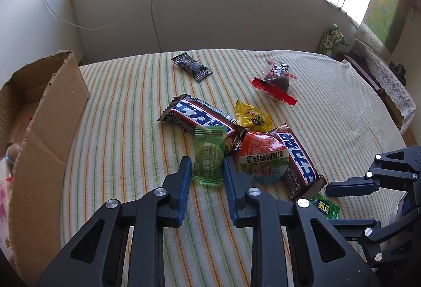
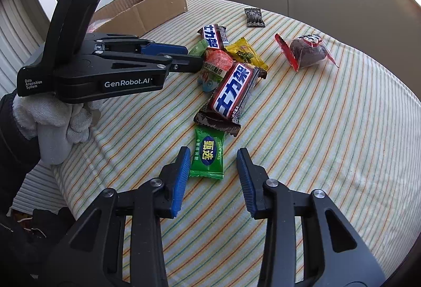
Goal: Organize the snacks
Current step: 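Move both grippers over the green wrapped candies on the bedspread, then grasp the pale green candy with the left gripper while the right grasps the dark green candy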
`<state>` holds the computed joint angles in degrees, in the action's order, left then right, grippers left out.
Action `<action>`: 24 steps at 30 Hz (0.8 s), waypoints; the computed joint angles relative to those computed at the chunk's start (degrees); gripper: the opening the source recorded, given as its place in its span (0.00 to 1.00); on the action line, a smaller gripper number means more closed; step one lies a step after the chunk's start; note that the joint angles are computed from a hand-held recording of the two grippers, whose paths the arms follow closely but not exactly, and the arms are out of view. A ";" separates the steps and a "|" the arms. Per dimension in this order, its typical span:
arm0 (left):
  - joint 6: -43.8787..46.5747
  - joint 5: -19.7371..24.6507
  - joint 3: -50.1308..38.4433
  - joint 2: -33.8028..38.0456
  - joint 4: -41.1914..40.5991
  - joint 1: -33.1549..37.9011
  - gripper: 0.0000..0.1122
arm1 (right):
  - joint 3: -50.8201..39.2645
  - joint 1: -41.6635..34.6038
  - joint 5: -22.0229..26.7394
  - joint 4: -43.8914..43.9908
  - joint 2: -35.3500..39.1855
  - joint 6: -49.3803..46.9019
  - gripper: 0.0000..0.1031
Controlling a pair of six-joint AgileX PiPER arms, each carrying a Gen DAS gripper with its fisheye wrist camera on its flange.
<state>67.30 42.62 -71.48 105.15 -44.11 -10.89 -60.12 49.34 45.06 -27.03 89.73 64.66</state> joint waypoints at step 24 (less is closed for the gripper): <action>6.17 3.49 4.07 -6.66 -8.68 7.80 0.17 | -3.73 3.32 6.37 -4.08 -1.69 3.21 0.25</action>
